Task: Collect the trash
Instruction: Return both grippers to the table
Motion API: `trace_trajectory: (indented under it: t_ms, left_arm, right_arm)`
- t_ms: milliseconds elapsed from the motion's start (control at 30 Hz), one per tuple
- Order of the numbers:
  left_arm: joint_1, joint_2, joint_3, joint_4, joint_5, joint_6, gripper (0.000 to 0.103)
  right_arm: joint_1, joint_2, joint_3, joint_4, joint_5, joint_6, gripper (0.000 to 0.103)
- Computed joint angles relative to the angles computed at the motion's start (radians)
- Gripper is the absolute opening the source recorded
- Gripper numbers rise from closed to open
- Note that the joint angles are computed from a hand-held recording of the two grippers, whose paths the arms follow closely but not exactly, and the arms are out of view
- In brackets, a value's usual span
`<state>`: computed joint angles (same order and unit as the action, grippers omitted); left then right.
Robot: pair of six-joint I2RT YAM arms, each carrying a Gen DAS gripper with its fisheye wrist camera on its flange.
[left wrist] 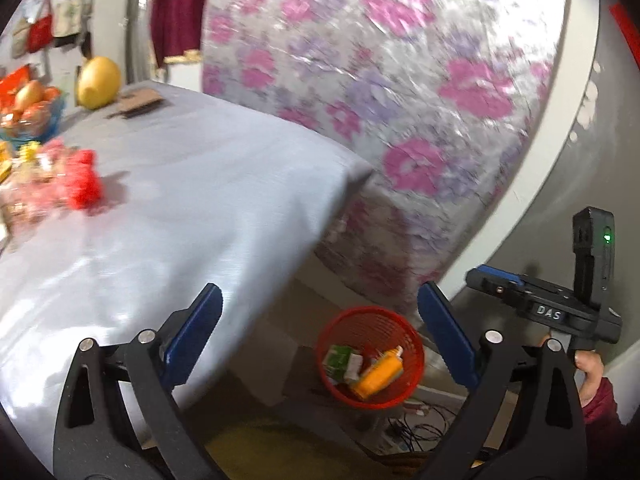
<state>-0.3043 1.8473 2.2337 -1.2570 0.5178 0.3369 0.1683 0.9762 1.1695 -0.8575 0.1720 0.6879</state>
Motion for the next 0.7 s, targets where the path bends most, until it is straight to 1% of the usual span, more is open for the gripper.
trace_trajectory:
  t_ms: [133, 267, 433, 500, 533, 600, 667, 700]
  left_arm:
    - [0.081, 0.002, 0.036, -0.001, 0.026, -0.016, 0.096]
    - [0.176, 0.051, 0.13, -0.041, 0.053, -0.025, 0.096]
    - [0.303, 0.087, 0.196, -0.038, 0.081, -0.055, 0.096]
    - [0.36, 0.105, 0.228, -0.038, 0.091, -0.067, 0.096]
    - [0.387, 0.117, 0.247, -0.04, 0.097, -0.072, 0.096]
    - [0.44, 0.146, 0.293, -0.049, 0.108, -0.076, 0.096]
    - [0.484, 0.181, 0.348, -0.059, 0.108, -0.082, 0.096]
    - [0.512, 0.217, 0.403, -0.076, 0.105, -0.088, 0.096]
  right_arm:
    - [0.078, 0.046, 0.08, -0.002, 0.052, -0.002, 0.053]
    - [0.163, 0.11, 0.176, -0.008, 0.104, -0.009, 0.058]
    - [0.221, 0.183, 0.277, 0.003, 0.123, -0.021, 0.062]
    - [0.249, 0.221, 0.325, 0.009, 0.133, -0.028, 0.068]
    - [0.26, 0.24, 0.344, 0.01, 0.139, -0.031, 0.068]
    - [0.289, 0.28, 0.389, 0.007, 0.148, -0.038, 0.069]
    - [0.315, 0.34, 0.443, 0.012, 0.145, -0.049, 0.072]
    - [0.322, 0.365, 0.467, 0.011, 0.144, -0.052, 0.074]
